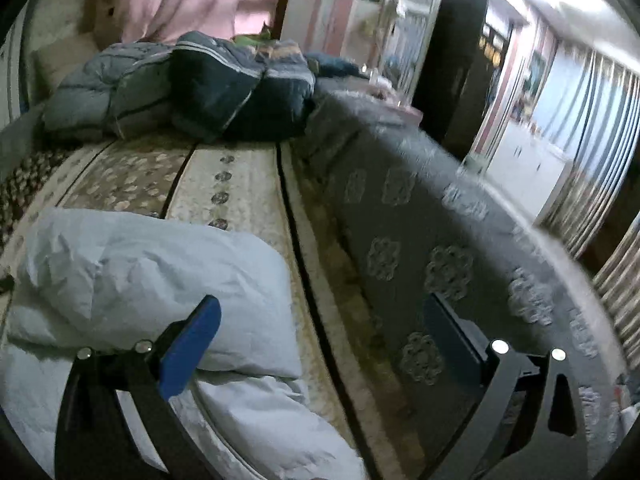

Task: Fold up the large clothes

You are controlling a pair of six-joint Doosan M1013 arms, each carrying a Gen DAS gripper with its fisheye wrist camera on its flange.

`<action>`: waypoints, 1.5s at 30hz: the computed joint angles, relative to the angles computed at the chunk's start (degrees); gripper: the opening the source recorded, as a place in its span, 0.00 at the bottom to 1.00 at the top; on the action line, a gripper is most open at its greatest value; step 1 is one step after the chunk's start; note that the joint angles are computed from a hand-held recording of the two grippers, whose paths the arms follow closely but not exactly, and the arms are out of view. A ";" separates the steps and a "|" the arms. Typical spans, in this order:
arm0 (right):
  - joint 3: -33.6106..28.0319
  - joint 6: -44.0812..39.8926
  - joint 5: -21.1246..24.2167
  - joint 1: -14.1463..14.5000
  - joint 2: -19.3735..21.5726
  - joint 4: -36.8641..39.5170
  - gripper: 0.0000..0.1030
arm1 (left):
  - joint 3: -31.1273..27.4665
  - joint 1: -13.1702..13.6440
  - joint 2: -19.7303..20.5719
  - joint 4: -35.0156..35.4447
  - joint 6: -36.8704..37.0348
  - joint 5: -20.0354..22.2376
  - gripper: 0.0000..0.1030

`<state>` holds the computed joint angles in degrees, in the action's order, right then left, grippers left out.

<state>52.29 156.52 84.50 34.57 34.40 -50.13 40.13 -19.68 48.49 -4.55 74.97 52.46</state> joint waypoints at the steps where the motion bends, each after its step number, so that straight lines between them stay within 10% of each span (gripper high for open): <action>1: 0.08 -0.15 -0.80 -0.44 0.11 0.60 0.98 | -1.09 -0.28 0.72 0.32 -0.13 0.05 0.97; 10: 0.62 -2.12 -4.42 -2.75 1.08 6.01 0.98 | -15.24 -0.55 10.01 4.44 -0.55 5.34 0.97; 12: 0.74 -1.46 -5.57 -3.28 1.06 7.27 0.98 | -16.37 0.17 10.87 -0.82 4.20 5.34 0.66; 14: 0.84 0.11 -8.05 -4.10 1.13 9.57 0.98 | -19.39 0.26 12.15 -3.33 8.25 8.30 0.13; 21: -1.71 1.63 -15.99 -5.43 3.15 13.72 0.98 | -5.75 4.15 4.45 -7.17 -4.90 5.96 0.06; 24: -6.08 -1.83 -16.14 -5.63 6.49 17.20 0.98 | -5.14 3.93 3.81 -0.53 -3.01 10.20 0.20; 26: -8.44 -3.40 -16.28 -5.64 8.23 19.60 0.98 | -4.92 3.87 3.59 4.52 -5.43 11.55 0.59; 32: -13.23 -5.23 -16.63 -4.74 11.22 19.27 0.98 | 2.52 4.64 -1.99 21.54 -29.38 -5.63 0.90; 37: -14.68 -9.36 -15.49 -4.59 12.53 20.01 0.98 | -6.66 2.14 3.04 10.82 -8.58 -10.04 0.95; 45: -10.78 -7.44 -17.97 -4.19 9.61 10.88 0.98 | -29.02 -0.32 16.05 5.01 2.70 4.62 0.97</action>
